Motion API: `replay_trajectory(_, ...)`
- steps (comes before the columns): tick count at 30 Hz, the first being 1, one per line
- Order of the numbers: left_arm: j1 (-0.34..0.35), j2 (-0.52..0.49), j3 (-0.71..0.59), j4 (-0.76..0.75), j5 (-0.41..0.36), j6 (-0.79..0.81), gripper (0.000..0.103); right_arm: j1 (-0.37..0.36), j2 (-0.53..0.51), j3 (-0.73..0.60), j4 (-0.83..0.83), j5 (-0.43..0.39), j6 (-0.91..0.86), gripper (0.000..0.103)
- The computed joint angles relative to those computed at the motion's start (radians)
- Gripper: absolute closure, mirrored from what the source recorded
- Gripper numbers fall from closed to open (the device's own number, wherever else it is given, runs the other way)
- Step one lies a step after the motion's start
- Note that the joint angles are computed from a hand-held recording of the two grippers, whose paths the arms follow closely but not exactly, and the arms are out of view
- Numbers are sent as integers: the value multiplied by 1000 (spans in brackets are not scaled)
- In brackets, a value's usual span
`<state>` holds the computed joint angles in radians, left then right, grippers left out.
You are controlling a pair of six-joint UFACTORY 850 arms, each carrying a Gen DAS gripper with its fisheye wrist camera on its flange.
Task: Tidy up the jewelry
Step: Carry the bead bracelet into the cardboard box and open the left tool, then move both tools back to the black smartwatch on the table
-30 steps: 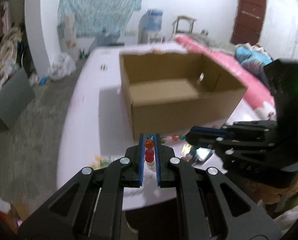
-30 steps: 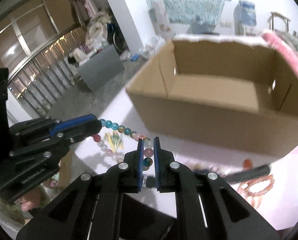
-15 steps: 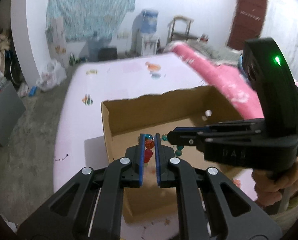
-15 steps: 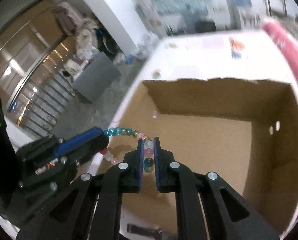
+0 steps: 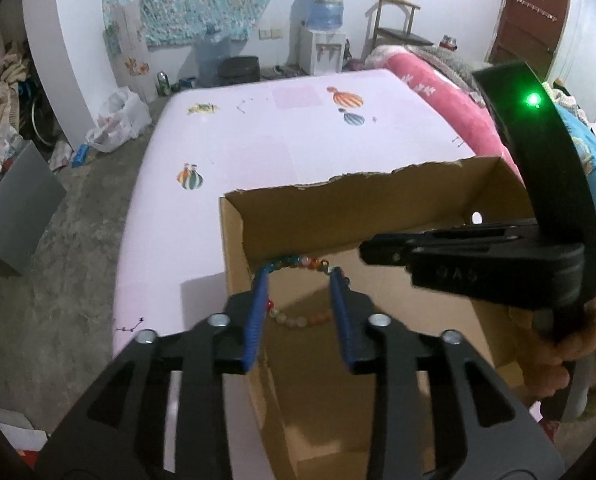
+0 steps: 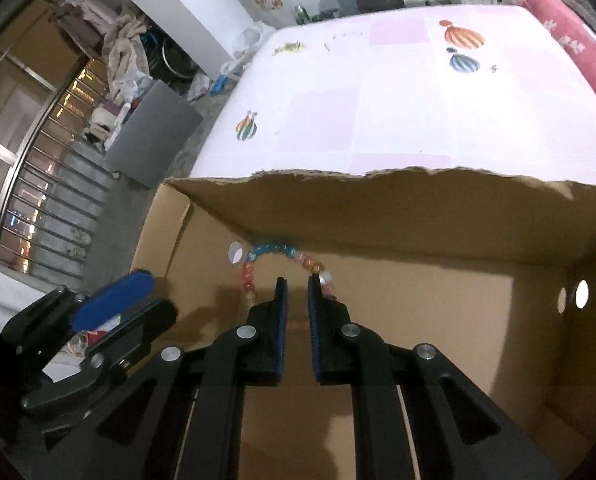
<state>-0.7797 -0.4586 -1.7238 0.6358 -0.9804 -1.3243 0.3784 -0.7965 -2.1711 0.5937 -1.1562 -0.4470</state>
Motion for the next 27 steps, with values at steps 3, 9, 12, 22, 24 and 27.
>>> replay_trajectory(3,-42,37,25,59,-44,-57,42,-18,102,130,45,85,-61,84)
replay_trajectory(9,-178,159,123,187,-122,-189,17,-102,408,486,319,222,-352,53)
replay_trajectory(12,-250,200,171,215,-168,-256,13,-140,571,663,423,303,-499,30)
replay_trajectory(22,-304,196,332,45,-149,-433,12,-124,889,1038,59,677,-448,7)
replay_trajectory(24,-303,182,356,31,-139,-461,12,-148,894,1070,57,660,-453,7)
replay_trajectory(27,-290,162,383,18,-123,-450,12,-177,908,1132,20,647,-417,7)
